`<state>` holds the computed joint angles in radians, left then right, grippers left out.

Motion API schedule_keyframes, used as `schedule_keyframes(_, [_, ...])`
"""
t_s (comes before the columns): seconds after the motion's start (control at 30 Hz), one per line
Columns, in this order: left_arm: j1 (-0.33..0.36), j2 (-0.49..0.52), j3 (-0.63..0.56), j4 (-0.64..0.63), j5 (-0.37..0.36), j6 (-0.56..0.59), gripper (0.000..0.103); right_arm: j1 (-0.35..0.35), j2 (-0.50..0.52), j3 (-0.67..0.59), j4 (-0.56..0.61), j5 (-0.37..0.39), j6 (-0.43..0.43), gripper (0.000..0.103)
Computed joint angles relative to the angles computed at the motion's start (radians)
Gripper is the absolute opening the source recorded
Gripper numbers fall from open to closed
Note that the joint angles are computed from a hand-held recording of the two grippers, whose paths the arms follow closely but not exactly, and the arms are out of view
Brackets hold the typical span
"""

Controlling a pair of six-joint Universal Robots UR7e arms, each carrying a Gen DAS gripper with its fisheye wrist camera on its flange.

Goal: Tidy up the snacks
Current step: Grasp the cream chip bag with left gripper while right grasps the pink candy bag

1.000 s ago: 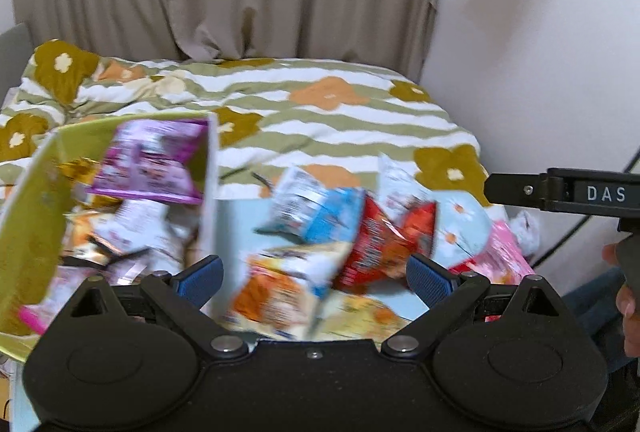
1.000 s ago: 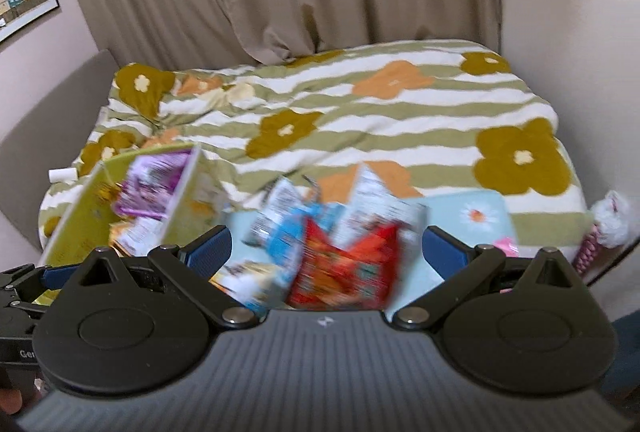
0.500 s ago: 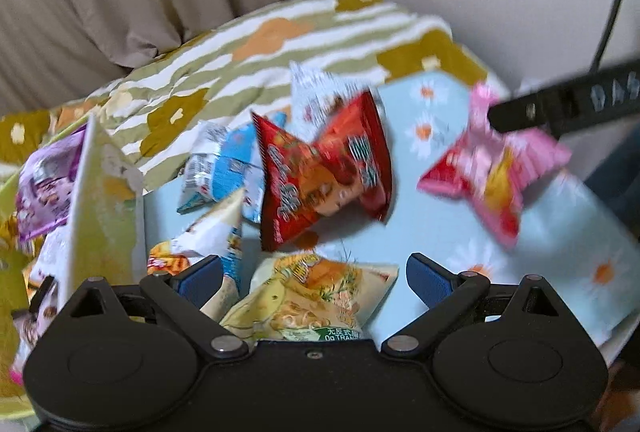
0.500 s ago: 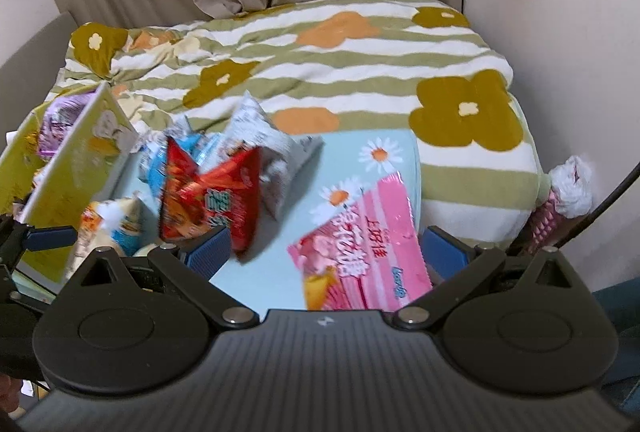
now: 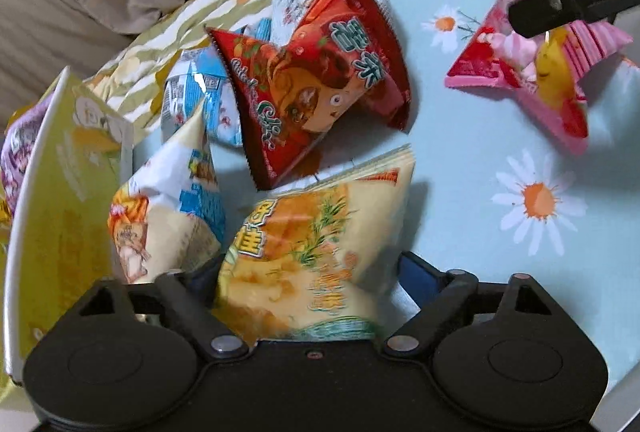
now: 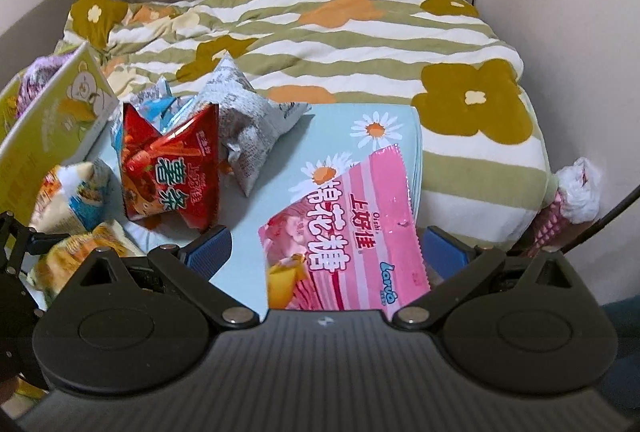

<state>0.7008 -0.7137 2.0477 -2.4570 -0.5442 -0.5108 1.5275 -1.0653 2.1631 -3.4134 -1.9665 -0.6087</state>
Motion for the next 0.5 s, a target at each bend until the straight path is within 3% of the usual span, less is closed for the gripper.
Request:
schedule_keyframes(0.2, [0.003,-0.011,-0.001,-0.005,-0.024,-0.035,0.073,-0.005,0.036,-0.004,-0.047,-0.021,-0.059,0.103])
schedule_keyframes(0.5, [-0.02,-0.035,0.034,0.007,-0.023,-0.121,0.065,0.005,0.105,-0.015,-0.147,-0.058,-0.189,0.103])
